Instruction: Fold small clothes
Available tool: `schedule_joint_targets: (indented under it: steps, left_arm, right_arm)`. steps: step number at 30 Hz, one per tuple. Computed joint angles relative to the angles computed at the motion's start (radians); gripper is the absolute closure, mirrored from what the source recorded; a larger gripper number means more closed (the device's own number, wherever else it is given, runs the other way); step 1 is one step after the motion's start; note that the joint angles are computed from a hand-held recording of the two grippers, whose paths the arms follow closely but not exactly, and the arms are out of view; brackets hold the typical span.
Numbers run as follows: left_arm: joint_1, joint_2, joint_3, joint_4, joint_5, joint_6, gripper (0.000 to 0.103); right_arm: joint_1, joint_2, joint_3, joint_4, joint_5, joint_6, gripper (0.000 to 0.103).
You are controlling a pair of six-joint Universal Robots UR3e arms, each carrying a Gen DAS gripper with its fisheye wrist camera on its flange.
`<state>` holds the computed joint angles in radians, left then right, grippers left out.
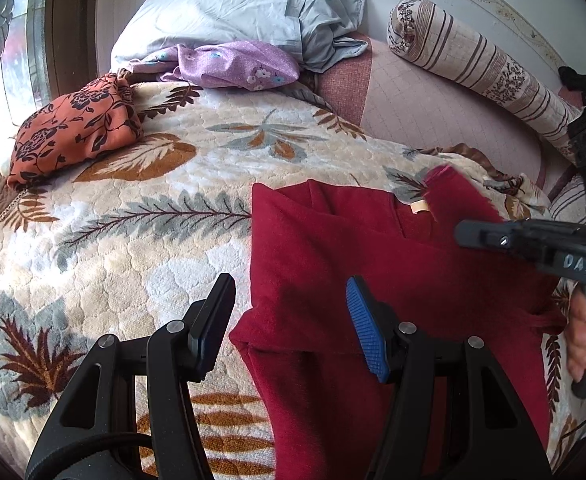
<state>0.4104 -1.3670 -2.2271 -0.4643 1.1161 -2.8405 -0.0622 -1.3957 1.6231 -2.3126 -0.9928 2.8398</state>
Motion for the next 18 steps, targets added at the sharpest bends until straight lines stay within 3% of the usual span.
schedule_joint_targets:
  steps: [7, 10, 13, 15, 18]
  left_arm:
    - [-0.004, -0.029, 0.013, 0.009, 0.017, -0.006, 0.045]
    - [-0.006, -0.031, 0.014, 0.01, 0.016, -0.005, 0.045]
    - [-0.012, -0.033, 0.015, 0.007, 0.017, -0.004, 0.045]
    - [-0.011, -0.031, 0.016, 0.0, 0.007, -0.003, 0.045]
    - [-0.018, -0.028, 0.011, 0.005, 0.004, -0.004, 0.045]
  right_arm:
    - [0.151, 0.266, -0.12, -0.068, -0.127, 0.065, 0.091]
    - [0.141, 0.279, -0.145, -0.047, -0.127, 0.09, 0.085]
    - [0.088, 0.174, -0.076, -0.025, -0.087, 0.107, 0.046]
    - [0.022, 0.038, 0.047, -0.069, -0.044, 0.078, 0.043]
    - [-0.117, -0.192, 0.2, -0.005, -0.015, 0.009, 0.043]
